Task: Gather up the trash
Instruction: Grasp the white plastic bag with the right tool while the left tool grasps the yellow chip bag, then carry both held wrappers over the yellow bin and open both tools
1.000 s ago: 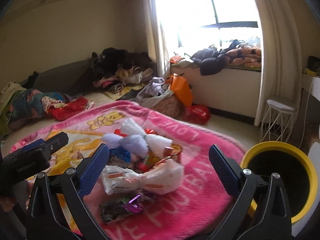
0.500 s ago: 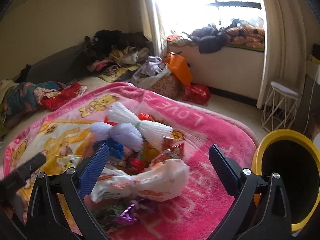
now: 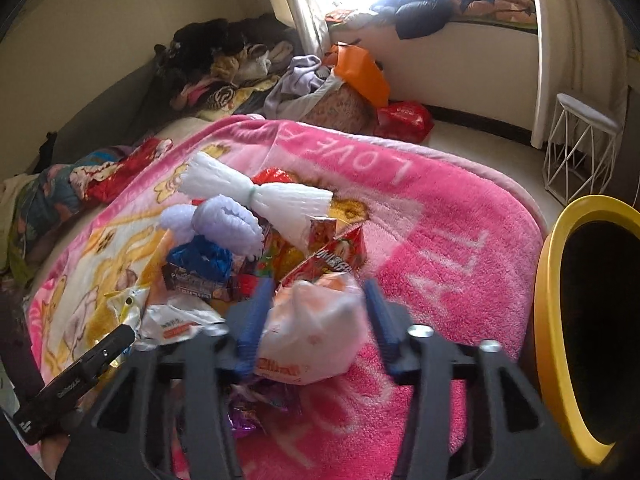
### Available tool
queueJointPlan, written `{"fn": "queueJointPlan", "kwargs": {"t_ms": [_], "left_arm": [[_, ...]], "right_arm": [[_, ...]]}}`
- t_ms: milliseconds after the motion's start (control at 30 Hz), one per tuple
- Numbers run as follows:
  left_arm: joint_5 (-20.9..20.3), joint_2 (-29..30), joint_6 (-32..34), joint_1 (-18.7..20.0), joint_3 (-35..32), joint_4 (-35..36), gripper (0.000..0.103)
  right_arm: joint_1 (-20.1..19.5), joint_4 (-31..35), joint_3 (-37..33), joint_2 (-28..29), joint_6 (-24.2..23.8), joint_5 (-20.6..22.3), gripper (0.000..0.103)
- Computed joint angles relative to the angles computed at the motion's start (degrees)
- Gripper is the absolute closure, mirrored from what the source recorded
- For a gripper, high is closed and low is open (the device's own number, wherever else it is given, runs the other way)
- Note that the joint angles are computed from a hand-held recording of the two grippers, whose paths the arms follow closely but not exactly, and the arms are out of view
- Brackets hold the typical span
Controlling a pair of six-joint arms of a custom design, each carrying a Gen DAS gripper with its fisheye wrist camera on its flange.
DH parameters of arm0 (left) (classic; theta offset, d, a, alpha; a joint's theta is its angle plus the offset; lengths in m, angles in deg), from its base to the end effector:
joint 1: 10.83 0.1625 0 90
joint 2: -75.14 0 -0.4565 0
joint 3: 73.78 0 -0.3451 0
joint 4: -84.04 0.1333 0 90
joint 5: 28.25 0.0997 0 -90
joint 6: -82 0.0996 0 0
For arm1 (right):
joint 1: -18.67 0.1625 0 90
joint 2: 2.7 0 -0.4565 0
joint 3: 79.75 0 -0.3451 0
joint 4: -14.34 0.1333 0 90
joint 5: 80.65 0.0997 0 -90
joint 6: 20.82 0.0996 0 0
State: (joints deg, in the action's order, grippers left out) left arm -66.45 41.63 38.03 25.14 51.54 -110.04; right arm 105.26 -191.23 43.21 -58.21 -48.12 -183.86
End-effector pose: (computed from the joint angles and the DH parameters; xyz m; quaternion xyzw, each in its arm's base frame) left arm -0.2644 -0.4533 0.0306 0.0319 0.8951 -0.3908 0.2124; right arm 0.0788 -0.5352 0.2295 0.1419 -0.8971 0.3627 0.2085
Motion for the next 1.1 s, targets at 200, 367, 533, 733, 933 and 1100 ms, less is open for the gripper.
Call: {"fn": "queueJointPlan", "kwargs": {"t_ms": [200,367,533,733,933,1100], "left_arm": [[0.68,-0.56,-0.86,0.20,0.24,1.03,0.074],[1.00,-0.92,1.40,-0.49,0.95,-1.61,0.080],[2.61,-1.71,4.56,-2.51,1.19,-3.98,0.081],[2.02,-1.78,9.36,-4.41,-0.23,-6.43,0.081],[0.47,-0.43,13.74,-6.03,-2.58,-7.64,0.081],[-1.32,0.59,15.76,-6.64,-4.49,-7.76,0.081]], "right_arm": [[-0.44,-3.17,2.06,-0.85,-1.40,2.80,0.079],[-0.66,-7.78,4.59,-1.90,-3.25,5.44,0.081],[-1.17,-8.86,6.16,-4.11,-3.13,6.68,0.083],[-1.38,-11.43,7.49,-6.16,-2.72,7.05,0.085],[-2.37,-14.80,8.80,-7.88,-2.19,7.31,0.090],[-3.82,-16.16,9.86,-9.73,-1.27,8.26,0.091]]}}
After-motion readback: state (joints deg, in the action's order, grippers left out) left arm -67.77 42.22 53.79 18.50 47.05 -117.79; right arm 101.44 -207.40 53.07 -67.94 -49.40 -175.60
